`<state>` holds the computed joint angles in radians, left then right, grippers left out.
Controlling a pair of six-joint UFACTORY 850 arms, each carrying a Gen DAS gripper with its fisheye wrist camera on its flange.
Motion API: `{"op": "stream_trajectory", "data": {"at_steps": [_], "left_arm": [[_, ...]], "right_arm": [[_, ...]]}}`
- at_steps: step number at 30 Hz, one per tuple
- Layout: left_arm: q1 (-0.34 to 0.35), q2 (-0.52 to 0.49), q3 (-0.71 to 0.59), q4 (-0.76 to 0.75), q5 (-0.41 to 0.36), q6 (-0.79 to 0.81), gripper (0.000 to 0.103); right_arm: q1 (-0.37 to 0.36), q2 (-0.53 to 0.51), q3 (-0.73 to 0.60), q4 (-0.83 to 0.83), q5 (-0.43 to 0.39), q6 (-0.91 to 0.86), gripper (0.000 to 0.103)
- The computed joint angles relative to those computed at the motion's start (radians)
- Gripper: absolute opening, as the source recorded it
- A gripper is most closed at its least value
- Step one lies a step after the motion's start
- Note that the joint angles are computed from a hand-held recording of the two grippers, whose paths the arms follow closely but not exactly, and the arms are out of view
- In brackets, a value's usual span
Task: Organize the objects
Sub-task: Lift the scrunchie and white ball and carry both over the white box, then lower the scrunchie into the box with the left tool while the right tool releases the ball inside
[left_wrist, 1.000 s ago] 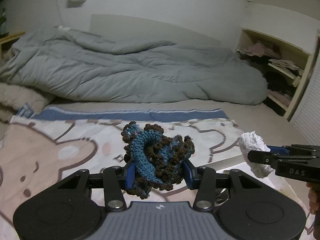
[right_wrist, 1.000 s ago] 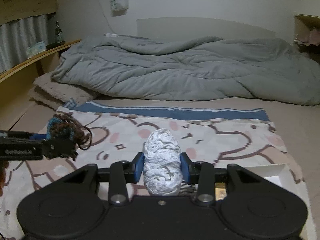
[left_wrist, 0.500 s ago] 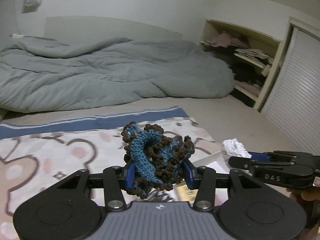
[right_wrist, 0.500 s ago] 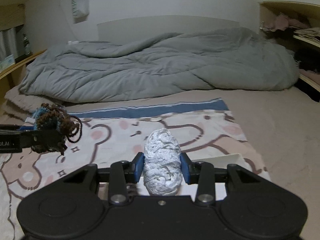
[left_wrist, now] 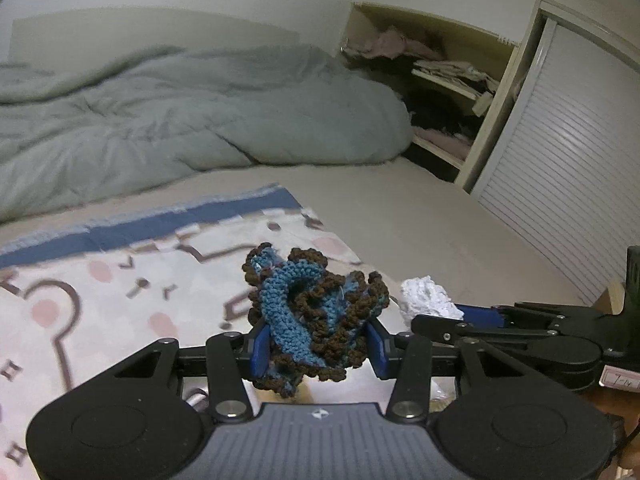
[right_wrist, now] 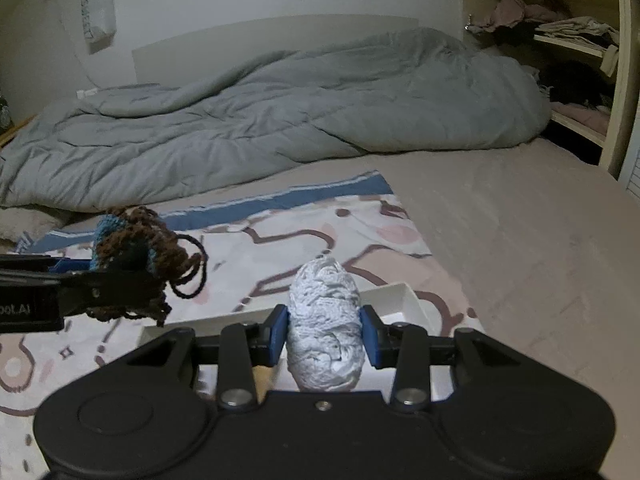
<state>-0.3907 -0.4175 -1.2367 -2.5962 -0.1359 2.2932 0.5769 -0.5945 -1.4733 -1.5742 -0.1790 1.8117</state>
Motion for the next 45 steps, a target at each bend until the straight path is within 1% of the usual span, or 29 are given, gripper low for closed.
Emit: {"op": "stream_trajectory", "data": {"at_steps": [3,6,8,12,14,17,19,21,22,23,25,26,30,35,38,43,45], "left_arm": [[0.003,-0.038,-0.019,0.233,-0.029,-0.244,0.048],[0.005,-0.080,-0.040,0.399,-0.075,-0.406,0.048],[0.006,-0.112,-0.057,0.470,-0.111,-0.468,0.048],[0.004,-0.166,-0.091,0.529,-0.165,-0.491,0.049],[-0.002,-0.188,-0.107,0.504,-0.163,-0.440,0.048],[-0.005,-0.221,-0.133,0.496,-0.181,-0.397,0.048],[-0.010,-0.238,-0.143,0.459,-0.179,-0.338,0.050],[-0.017,-0.257,-0.161,0.482,-0.148,-0.356,0.061],[-0.020,-0.266,-0.170,0.506,-0.118,-0.385,0.063],[-0.019,-0.270,-0.172,0.518,-0.109,-0.402,0.065],[-0.013,-0.276,-0.173,0.553,-0.113,-0.450,0.065],[-0.011,-0.276,-0.172,0.566,-0.113,-0.468,0.065],[-0.008,-0.265,-0.160,0.582,-0.118,-0.478,0.065],[-0.014,-0.240,-0.144,0.597,-0.110,-0.487,0.065],[-0.017,-0.223,-0.131,0.591,-0.099,-0.486,0.065],[-0.022,-0.173,-0.087,0.552,-0.074,-0.449,0.065],[-0.024,-0.149,-0.064,0.520,-0.063,-0.416,0.065]], "right_arm": [[-0.011,-0.008,0.000,0.006,0.002,-0.011,0.040],[-0.019,-0.022,-0.010,0.051,-0.010,-0.054,0.040],[-0.025,-0.032,-0.017,0.097,-0.011,-0.088,0.040],[-0.035,-0.052,-0.032,0.191,-0.015,-0.182,0.040],[-0.040,-0.062,-0.039,0.230,-0.018,-0.223,0.040],[-0.045,-0.075,-0.051,0.285,-0.026,-0.276,0.040],[-0.048,-0.085,-0.060,0.328,-0.033,-0.318,0.040],[-0.050,-0.092,-0.065,0.353,-0.036,-0.346,0.040],[-0.050,-0.098,-0.070,0.367,-0.041,-0.364,0.040],[-0.049,-0.100,-0.071,0.361,-0.044,-0.370,0.042],[-0.043,-0.107,-0.074,0.348,-0.066,-0.375,0.043],[-0.041,-0.111,-0.082,0.379,-0.078,-0.408,0.045],[-0.041,-0.115,-0.089,0.442,-0.092,-0.462,0.045],[-0.040,-0.106,-0.078,0.471,-0.089,-0.474,0.045],[-0.039,-0.093,-0.065,0.466,-0.086,-0.463,0.045],[-0.034,-0.057,-0.030,0.411,-0.069,-0.394,0.045],[-0.032,-0.041,-0.017,0.417,-0.059,-0.399,0.047]]}}
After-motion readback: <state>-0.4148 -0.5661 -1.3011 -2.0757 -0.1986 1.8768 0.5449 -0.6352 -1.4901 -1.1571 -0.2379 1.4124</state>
